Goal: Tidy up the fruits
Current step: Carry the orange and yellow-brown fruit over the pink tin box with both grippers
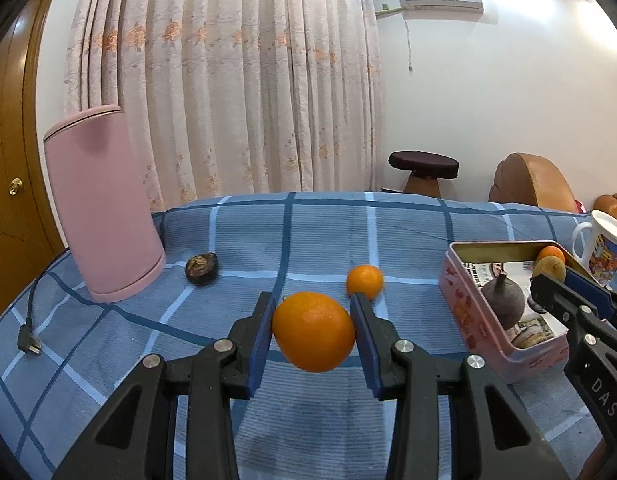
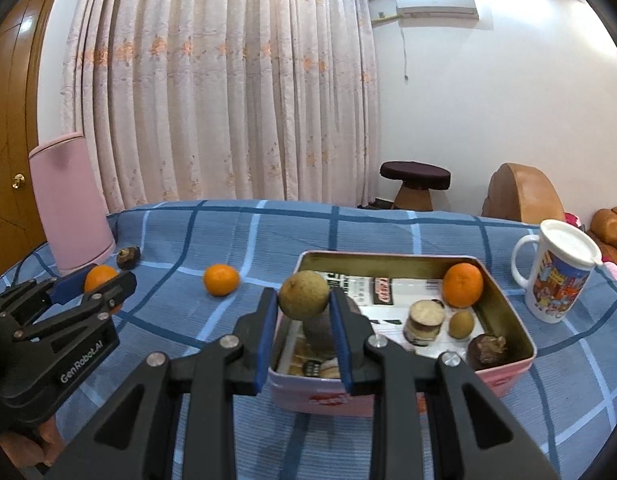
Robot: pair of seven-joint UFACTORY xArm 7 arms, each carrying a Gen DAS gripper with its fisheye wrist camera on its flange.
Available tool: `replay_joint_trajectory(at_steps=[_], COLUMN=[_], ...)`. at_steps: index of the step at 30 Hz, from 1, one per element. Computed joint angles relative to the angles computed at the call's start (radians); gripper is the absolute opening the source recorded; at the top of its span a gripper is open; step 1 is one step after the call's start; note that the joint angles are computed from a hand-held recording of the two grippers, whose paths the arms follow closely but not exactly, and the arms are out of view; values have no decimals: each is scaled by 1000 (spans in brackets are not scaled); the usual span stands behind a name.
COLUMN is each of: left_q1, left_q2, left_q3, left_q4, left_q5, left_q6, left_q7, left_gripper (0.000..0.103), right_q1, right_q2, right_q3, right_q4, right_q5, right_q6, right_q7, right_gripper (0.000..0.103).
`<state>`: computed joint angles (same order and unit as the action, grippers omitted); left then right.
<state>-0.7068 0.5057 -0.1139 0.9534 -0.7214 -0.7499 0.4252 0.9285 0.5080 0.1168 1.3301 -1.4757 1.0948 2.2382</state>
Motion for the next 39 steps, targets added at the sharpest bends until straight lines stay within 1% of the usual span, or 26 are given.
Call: replay_joint_trajectory(at_steps=[10,17,27,36,39], left_q1=[-43,-88,-125,-168,-183], left_q2=[17,40,73,113,131], left_q3=[-4,-2,-6,6,14], left_q4=[39,89,158,245,286], left_q5=[-26,-66,-102,-112,-117], left_q6=[15,26,37,85,117], left_q7=[35,89,138,178,187], left_gripper=[41,41,41,41,41], right_q1=[-25,-50,-92,-136,-152], right_q2=[-67,-110,-161,-215,-235], right_q3=[20,42,68,83,88], right_q4=[-98,-162,-235,-310,-336], right_q5=[14,20,23,40,48], right_q6=[30,51,67,70,72], right_q7=[33,50,72,111,121], right_gripper=[29,29,29,29,29])
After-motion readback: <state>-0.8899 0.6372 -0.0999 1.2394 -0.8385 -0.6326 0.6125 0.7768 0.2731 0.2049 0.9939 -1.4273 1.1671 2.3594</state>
